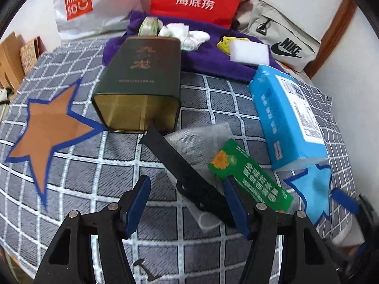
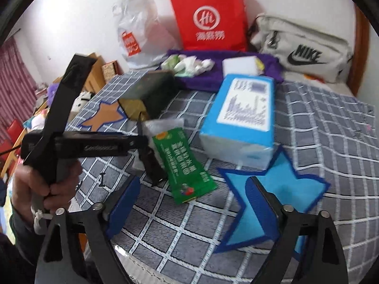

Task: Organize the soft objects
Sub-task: 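Grasp the black watch strap with the left tool while the right tool grasps the green snack packet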

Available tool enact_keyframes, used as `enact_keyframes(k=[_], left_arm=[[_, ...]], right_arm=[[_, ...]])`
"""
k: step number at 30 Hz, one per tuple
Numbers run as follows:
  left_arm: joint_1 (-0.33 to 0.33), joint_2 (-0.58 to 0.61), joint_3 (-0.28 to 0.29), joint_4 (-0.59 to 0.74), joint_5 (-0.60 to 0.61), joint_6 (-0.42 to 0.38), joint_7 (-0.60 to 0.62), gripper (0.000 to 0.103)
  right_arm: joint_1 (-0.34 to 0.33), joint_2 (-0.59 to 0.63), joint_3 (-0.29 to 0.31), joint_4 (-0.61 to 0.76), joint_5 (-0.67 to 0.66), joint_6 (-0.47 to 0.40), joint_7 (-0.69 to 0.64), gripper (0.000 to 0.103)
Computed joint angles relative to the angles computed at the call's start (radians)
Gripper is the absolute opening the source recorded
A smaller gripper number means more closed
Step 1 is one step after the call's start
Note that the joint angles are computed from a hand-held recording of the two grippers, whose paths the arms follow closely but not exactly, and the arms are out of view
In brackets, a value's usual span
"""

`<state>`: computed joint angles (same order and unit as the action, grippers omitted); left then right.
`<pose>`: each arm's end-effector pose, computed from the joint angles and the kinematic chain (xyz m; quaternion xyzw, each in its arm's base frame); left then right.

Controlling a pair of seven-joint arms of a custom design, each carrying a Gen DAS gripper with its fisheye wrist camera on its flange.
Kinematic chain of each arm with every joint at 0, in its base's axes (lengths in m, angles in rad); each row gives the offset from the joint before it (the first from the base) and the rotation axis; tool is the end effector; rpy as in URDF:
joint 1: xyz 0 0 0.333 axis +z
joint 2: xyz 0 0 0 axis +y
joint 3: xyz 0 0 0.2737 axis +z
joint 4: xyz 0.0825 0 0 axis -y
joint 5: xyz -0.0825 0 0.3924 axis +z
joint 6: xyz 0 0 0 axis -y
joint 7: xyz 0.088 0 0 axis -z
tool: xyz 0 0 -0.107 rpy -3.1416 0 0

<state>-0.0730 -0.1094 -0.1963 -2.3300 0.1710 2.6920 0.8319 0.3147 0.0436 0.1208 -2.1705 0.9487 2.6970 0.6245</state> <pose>0.5202 -0.1499 0.3853 -0.7897 0.5647 -0.2039 0.1260 0.5348 0.2186 0.3685 -0.8257 0.4338 -0.0354 0.3588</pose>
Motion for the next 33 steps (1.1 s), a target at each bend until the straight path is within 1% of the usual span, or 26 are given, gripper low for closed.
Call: enact_keyframes(k=[2, 5, 7, 8, 9, 10, 12, 13, 14, 16, 17, 18, 19, 20, 21, 22, 24, 27, 33], left_arm=[[0.002, 0.017, 0.005, 0.006, -0.009, 0.018, 0.000, 0.062], [0.000, 0.042, 0.015, 0.014, -0.048, 0.053, 0.009, 0.059], [0.002, 0.063, 0.018, 0.028, -0.035, 0.055, -0.008, 0.049], [0.004, 0.065, 0.018, 0.029, 0.001, 0.057, -0.040, 0.047], [0.004, 0.067, 0.020, 0.032, 0.008, 0.054, -0.047, 0.043], [0.004, 0.068, 0.023, 0.033, 0.012, 0.055, -0.048, 0.032], [0.002, 0.063, 0.032, 0.017, -0.030, 0.085, -0.017, 0.025], [0.002, 0.058, 0.035, 0.008, -0.049, 0.094, 0.008, 0.013], [0.003, 0.055, 0.036, 0.004, -0.057, 0.095, 0.027, 0.011], [0.002, 0.044, 0.041, -0.017, -0.116, 0.114, 0.080, 0.010], [0.001, 0.037, 0.044, -0.030, -0.150, 0.127, 0.106, 0.009], [0.002, 0.029, 0.045, -0.041, -0.173, 0.135, 0.125, 0.007], [0.005, 0.021, 0.043, -0.049, -0.179, 0.138, 0.133, 0.007], [0.010, 0.011, 0.040, -0.059, -0.176, 0.140, 0.135, 0.007], [0.015, -0.001, 0.038, -0.071, -0.174, 0.142, 0.133, 0.006], [0.019, -0.009, 0.035, -0.079, -0.174, 0.142, 0.134, 0.006], [0.028, -0.028, 0.028, -0.097, -0.165, 0.143, 0.128, 0.006], [0.039, -0.054, 0.019, -0.120, -0.160, 0.146, 0.124, 0.006], [0.072, -0.126, -0.004, -0.173, -0.131, 0.138, 0.087, 0.005]], right_arm=[[-0.002, 0.039, 0.002, 0.034, -0.014, -0.020, 0.011, 0.085], [-0.013, 0.092, 0.016, 0.080, -0.046, -0.035, 0.032, 0.085], [-0.021, 0.116, 0.029, 0.100, -0.061, -0.036, 0.039, 0.085], [-0.023, 0.129, 0.035, 0.110, -0.077, -0.031, 0.050, 0.085], [-0.026, 0.138, 0.042, 0.117, -0.089, -0.030, 0.058, 0.085], [-0.029, 0.150, 0.047, 0.127, -0.105, -0.033, 0.070, 0.085], [-0.036, 0.169, 0.059, 0.144, -0.128, -0.039, 0.089, 0.080], [-0.039, 0.177, 0.064, 0.152, -0.139, -0.041, 0.097, 0.079], [-0.037, 0.188, 0.069, 0.160, -0.157, -0.032, 0.111, 0.076], [-0.033, 0.195, 0.080, 0.157, -0.188, 0.005, 0.132, 0.076], [-0.031, 0.197, 0.085, 0.155, -0.205, 0.026, 0.144, 0.071], [-0.024, 0.201, 0.086, 0.154, -0.238, 0.045, 0.169, 0.062], [-0.021, 0.201, 0.086, 0.151, -0.267, 0.059, 0.194, 0.056], [-0.024, 0.199, 0.091, 0.148, -0.286, 0.064, 0.207, 0.048], [-0.034, 0.196, 0.099, 0.148, -0.287, 0.057, 0.204, 0.045], [-0.043, 0.192, 0.106, 0.145, -0.284, 0.051, 0.198, 0.045], [-0.055, 0.178, 0.112, 0.132, -0.273, 0.045, 0.187, 0.039], [-0.070, 0.146, 0.114, 0.106, -0.227, 0.015, 0.150, 0.038], [-0.051, 0.052, 0.066, -0.004, -0.201, 0.029, 0.118, 0.037]])
